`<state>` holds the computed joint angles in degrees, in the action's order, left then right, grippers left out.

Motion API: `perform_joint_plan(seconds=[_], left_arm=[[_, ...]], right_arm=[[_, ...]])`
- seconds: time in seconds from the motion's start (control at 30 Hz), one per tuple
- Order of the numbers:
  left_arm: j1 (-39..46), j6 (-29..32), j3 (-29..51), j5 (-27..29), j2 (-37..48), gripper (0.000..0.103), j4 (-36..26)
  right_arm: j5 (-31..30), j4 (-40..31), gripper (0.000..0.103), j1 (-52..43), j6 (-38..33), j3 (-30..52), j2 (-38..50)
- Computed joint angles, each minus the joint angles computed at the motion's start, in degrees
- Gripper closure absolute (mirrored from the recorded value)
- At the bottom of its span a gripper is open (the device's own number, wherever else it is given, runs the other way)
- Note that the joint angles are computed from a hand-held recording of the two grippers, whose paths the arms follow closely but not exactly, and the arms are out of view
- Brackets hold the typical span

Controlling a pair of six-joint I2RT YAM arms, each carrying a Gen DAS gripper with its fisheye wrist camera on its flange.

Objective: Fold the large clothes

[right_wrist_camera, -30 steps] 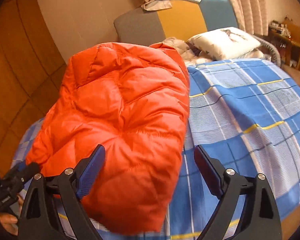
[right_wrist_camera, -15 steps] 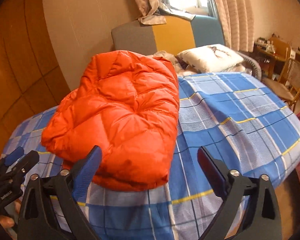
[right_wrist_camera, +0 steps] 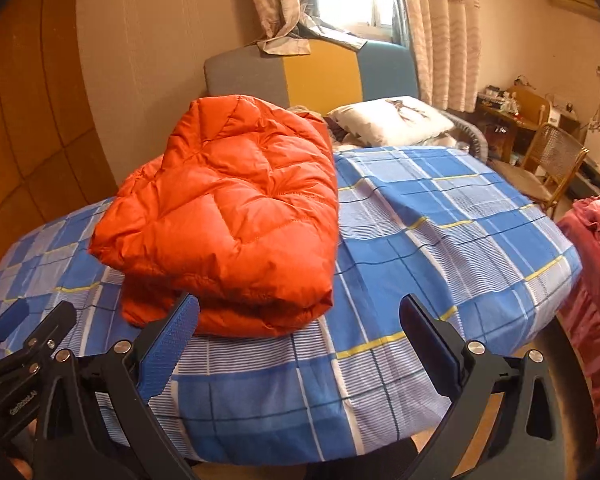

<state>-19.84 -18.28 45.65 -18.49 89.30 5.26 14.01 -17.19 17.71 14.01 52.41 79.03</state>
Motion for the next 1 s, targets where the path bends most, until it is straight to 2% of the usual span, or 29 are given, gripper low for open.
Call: perform_joint_plan(seconds=[0.1, 0.2, 0.3, 0.63, 1.0], left_arm=[[-0.21, -0.98, -2.27, -0.45, -1.66, 0.002, 0.57], [-1.07, -2.27, -3.47, -4.04, -2.62, 0.002, -0.58], [-1.25, -2.10, -5.28, -4.92, -3.93, 0.002, 0.40], [-4.24, -2.12, -5.74, -8.42, -6.44, 0.002, -0.27], [-5.03, -2.27, -5.77, -7.78, -5.96, 0.002, -0.28]], right_arm=[[1.11, -0.86, 0.003, 0.60, 0.74, -0.58, -1.04], [2.36, -1.42, 0.003, 1.29, 0.75, -1.13, -1.95], [3.11, -1.63, 0.003, 1.75, 0.35, -1.56, -2.85], [5.31, -0.43, 0.003, 3.31, -1.49, -4.05, -5.95], [6.68, -0.17, 0.003, 4.28, -1.39, -4.88, -5.74]])
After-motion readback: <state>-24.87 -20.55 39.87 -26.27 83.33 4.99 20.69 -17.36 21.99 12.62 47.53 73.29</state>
